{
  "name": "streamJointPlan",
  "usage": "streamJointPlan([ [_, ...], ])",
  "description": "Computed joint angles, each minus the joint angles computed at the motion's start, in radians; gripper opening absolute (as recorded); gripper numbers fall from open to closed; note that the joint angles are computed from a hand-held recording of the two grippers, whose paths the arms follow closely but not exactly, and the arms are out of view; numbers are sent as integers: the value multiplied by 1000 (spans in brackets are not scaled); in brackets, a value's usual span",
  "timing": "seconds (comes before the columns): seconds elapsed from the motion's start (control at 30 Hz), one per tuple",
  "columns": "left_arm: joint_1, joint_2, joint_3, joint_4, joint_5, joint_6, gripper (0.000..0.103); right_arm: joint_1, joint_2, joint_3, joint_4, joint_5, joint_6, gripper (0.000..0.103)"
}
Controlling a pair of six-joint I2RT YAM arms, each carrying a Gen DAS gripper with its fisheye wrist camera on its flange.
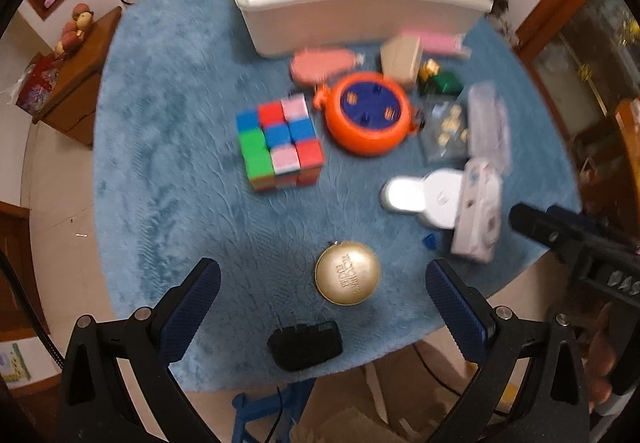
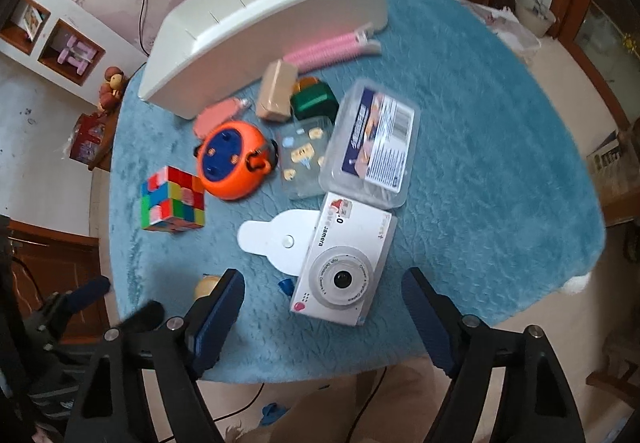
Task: Organize rigid objects
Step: 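Grasp the gold round tin with the left tool while the right tool grasps the white photo device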
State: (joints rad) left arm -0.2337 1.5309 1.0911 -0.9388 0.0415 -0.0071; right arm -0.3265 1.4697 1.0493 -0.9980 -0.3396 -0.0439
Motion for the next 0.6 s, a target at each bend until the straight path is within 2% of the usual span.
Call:
streamJointPlan([
  [0.2, -24, 98, -73, 87, 2, -9, 102, -41, 98, -46, 91, -86, 17, 72],
  [0.43, -31, 130, -99, 128, 0, -31, 102, -45, 136, -57, 151, -82, 26, 71],
  [0.53, -33, 145, -111, 139, 10, -55, 102, -44, 184, -54, 163, -92, 28, 63],
  [0.6, -32, 152, -115, 145, 17, -66, 102, -43, 177, -65, 186, -91, 25, 63],
])
